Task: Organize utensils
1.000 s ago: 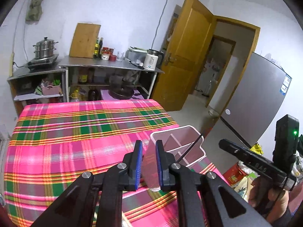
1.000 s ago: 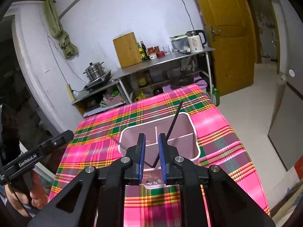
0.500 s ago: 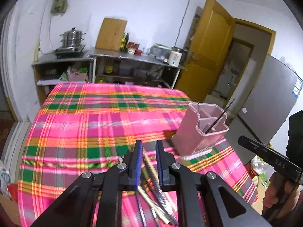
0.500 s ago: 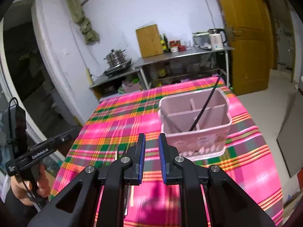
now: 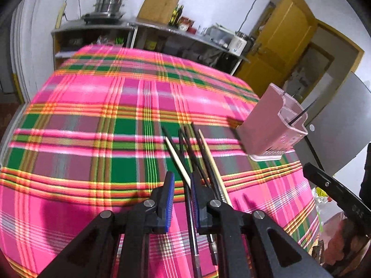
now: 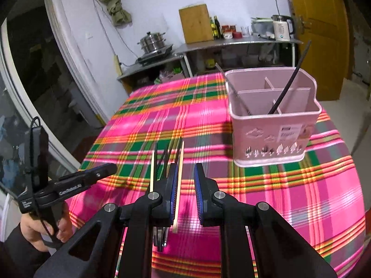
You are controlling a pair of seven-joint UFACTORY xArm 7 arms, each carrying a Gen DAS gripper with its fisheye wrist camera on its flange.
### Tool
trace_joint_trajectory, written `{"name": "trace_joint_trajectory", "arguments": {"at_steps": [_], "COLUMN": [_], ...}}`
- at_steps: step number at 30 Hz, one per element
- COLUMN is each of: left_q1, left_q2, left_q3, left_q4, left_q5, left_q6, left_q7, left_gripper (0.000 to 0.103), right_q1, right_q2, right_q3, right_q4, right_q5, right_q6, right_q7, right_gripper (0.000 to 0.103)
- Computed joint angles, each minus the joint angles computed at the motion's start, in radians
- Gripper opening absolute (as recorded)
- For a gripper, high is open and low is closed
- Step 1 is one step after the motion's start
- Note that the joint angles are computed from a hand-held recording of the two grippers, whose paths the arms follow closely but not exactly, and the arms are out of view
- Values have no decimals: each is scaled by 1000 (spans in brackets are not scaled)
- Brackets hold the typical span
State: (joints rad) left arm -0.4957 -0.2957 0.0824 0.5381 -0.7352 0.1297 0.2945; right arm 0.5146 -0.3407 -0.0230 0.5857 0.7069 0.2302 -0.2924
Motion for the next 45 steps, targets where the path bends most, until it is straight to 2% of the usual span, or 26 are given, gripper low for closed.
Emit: {"name": "trace_joint_trajectory", "arguments": {"at_steps": [5, 7, 14, 17, 21, 24, 26, 28, 30, 31, 33, 34, 36, 42, 45], "left_q1": [-7, 22, 129, 157, 200, 204, 223, 210, 230, 230, 194, 169, 165, 211, 192], "left_q2": [104, 141, 232, 244, 246, 239, 233, 230, 228, 226, 225, 223, 220, 204, 198], "left_q3": [-6, -39, -148, -177, -206, -204, -211, -197, -203, -196, -164, -141, -136, -144, -117], "left_q4": [52, 71, 114, 112, 91, 76, 67, 66, 65, 64, 66, 69, 68, 51, 45], "left_q5": [-56, -55, 55, 137, 346, 404, 482, 475, 536, 540, 455, 384, 338, 378, 317], "left_q6": [-11, -17, -32, -60, -88, -103, -104, -99, -91, -85, -78, -72, -69, -65, -65], "left_q7": [25, 13, -100, -168, -328, -373, -437, -429, -478, -475, -396, -327, -278, -288, -227], "left_gripper": [30, 30, 30, 32, 32, 32, 32, 28, 18, 16, 8, 7, 6, 6, 6], "right_q1": [4, 2, -21, -34, -48, -57, -60, -62, -62, -61, -59, -60, -62, -91, -113], "right_q2": [32, 46, 90, 101, 109, 110, 112, 113, 119, 125, 144, 153, 180, 289, 344], "right_q3": [-3, -2, 19, 34, 45, 52, 54, 57, 59, 60, 64, 67, 75, 131, 165], "right_q4": [10, 14, 32, 36, 40, 42, 41, 40, 42, 45, 57, 65, 84, 163, 199], "right_q5": [19, 31, 76, 88, 104, 107, 112, 117, 123, 129, 140, 144, 159, 160, 134], "right_q6": [11, 16, 29, 31, 34, 38, 39, 39, 38, 37, 34, 35, 38, 49, 55], "right_q7": [-16, -31, -68, -75, -89, -92, -96, -99, -105, -109, -119, -123, -138, -164, -158], "right_gripper": [14, 14, 14, 14, 14, 14, 14, 14, 14, 14, 14, 14, 14, 14, 14]}}
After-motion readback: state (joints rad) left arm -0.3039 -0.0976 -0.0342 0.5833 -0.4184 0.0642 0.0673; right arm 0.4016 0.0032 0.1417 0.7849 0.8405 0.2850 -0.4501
